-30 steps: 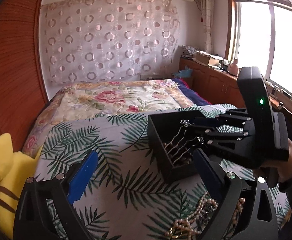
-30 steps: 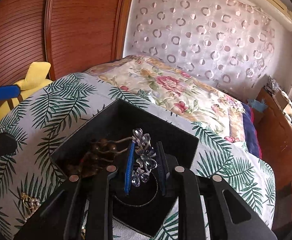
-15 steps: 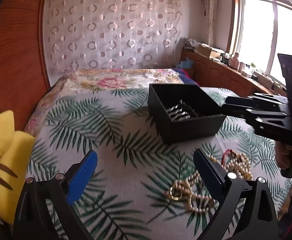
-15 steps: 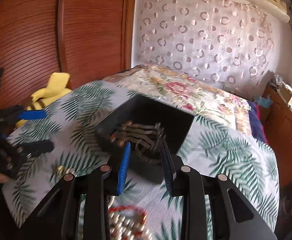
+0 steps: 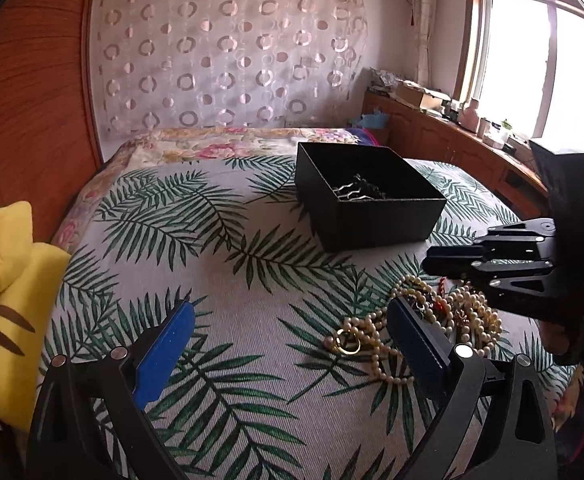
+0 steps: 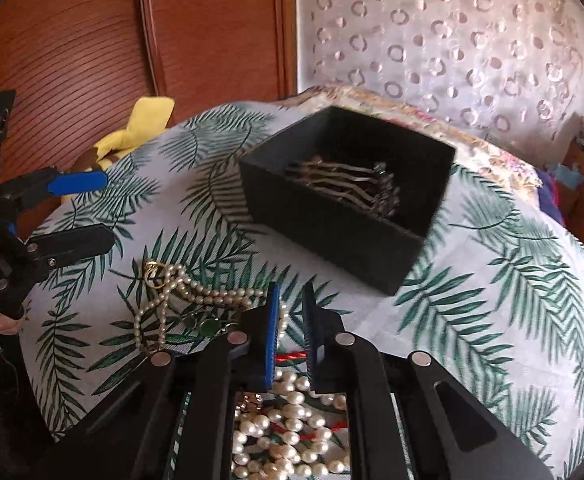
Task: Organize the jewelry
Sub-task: 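Grasp the pearl necklace with the right tool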
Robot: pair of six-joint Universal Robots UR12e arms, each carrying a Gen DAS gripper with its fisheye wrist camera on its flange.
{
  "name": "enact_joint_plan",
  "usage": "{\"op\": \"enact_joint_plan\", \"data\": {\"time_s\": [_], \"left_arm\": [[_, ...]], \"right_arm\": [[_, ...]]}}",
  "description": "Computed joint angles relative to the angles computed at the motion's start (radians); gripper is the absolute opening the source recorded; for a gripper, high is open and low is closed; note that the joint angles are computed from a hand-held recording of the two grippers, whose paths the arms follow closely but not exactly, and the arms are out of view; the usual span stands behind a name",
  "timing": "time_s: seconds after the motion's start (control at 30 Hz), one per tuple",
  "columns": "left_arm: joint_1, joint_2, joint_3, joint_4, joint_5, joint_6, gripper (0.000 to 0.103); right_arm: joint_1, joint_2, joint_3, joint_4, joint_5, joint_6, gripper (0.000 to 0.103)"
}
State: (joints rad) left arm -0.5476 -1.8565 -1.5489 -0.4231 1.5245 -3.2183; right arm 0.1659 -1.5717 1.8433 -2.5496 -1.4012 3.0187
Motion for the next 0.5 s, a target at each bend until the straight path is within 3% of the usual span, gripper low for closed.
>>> {"op": "enact_joint_plan", "data": {"time_s": [0.37, 0.43, 0.5], "left_arm": [[0.000, 0.004, -0.010, 0.003, -0.003, -0.006, 0.093], [0.000, 0.006, -0.015, 0.005, -0.003, -0.007, 0.093], [0.000, 0.008, -0.019, 0.006, -0.004, -0.011, 0.093]], "right_arm": [[0.021, 0.026, -0.029, 0.059, -0.044, -0.042, 0.012], [0.025, 0.029, -0.033, 0.063, -0.045, -0.057, 0.006], [0.036, 0.035, -0.039, 0.064, -0.068, -0.070, 0.005]]}}
